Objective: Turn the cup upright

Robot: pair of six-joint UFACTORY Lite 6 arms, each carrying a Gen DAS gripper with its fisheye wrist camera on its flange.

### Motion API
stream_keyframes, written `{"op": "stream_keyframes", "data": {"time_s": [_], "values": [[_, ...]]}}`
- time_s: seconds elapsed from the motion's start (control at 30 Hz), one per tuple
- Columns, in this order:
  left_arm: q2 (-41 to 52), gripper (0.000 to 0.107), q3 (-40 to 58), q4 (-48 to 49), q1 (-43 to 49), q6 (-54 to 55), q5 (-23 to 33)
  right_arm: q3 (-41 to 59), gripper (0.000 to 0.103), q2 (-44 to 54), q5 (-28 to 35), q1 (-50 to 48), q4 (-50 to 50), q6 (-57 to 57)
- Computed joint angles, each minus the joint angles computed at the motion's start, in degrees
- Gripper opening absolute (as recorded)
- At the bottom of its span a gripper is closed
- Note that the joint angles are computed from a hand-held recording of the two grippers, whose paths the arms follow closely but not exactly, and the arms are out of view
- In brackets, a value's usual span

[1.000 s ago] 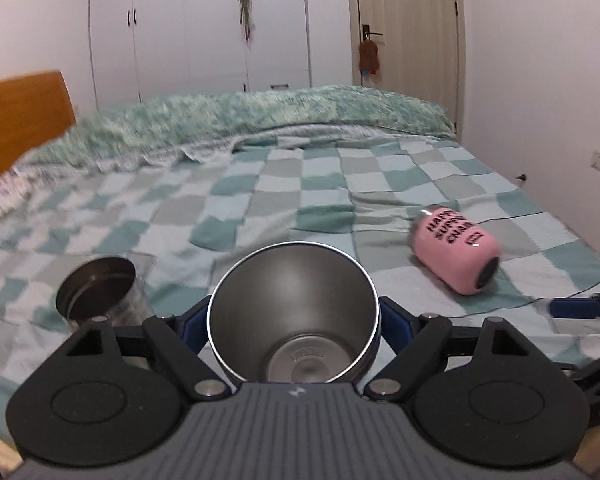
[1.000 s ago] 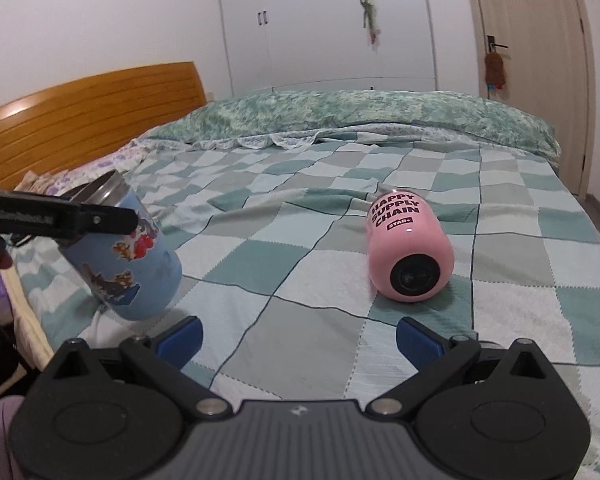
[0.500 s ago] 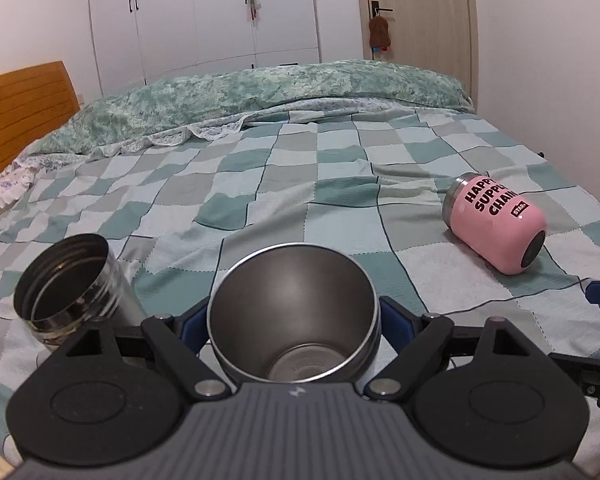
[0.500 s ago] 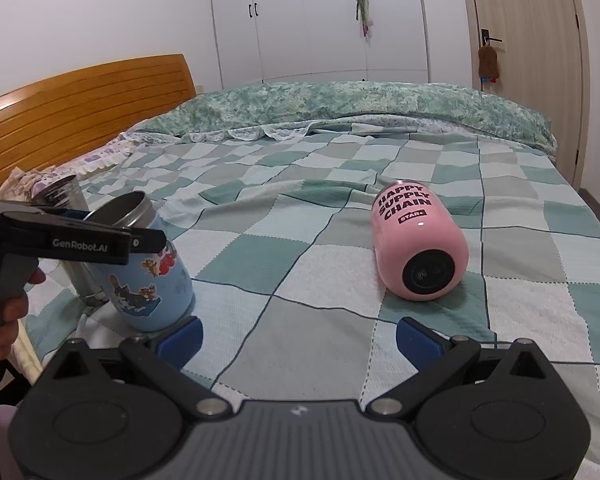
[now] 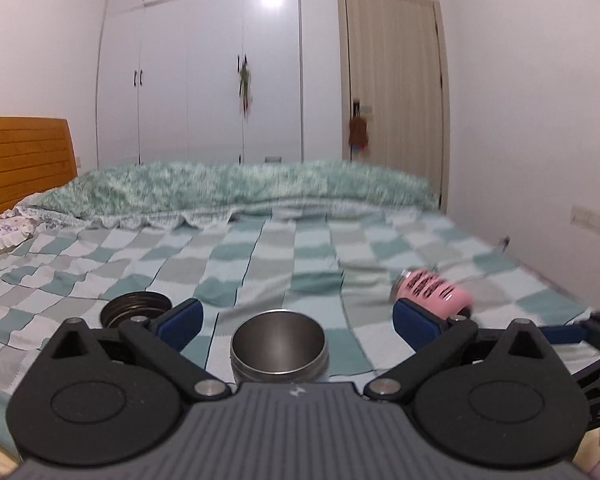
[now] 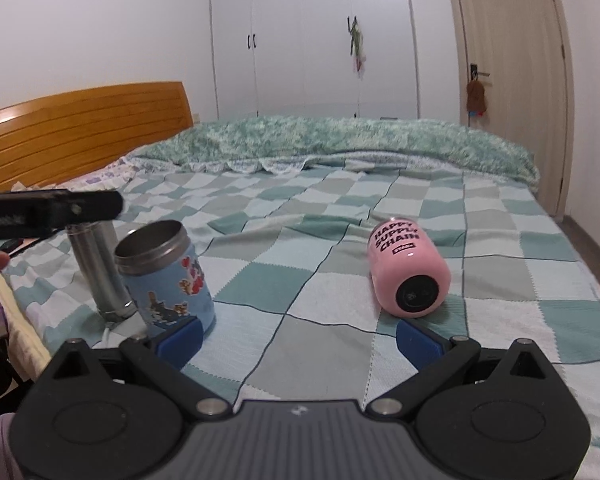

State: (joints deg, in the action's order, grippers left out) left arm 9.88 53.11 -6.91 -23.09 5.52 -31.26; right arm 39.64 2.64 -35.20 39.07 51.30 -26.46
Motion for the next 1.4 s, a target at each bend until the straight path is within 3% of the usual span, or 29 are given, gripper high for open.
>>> {"op": "stream_keyframes", "data": {"time_s": [0.23,0.47,0.57,0.8,0.93,1.4], "values": [[-10.0,0.103,-19.6,4.1,1.4,-4.8,-15.7,-10.8,0.103,-4.7,-16.9,13.7,13.4,-0.9],[-9.8,0.103,-31.9,0.2,-0.8,-1.1,-26.7,-16.0,0.103,1.8,-32.1,28.8,24.9,5.5],[-5.5,0.103,-35.8,-4.6,-4.1,2.0,-36.6,-15.9,0.103,6.0,-35.2,33.3,28.6,8.9],[3.7,0.103,-37.7,-5.8,-4.9,-1.4,-48.0,-14.3,0.103,12.7,-39.9,38.7,34.5,11.6],[6.2,0.103,-38.0,-7.3,-6.3,-1.2,-51.9,-13.6,0.103,15.1,-40.9,40.0,35.7,12.7],[7.3,0.103,-38.9,-6.7,-5.7,-3.4,-54.7,-14.2,0.103,16.1,-43.4,42.0,37.6,15.1]]}}
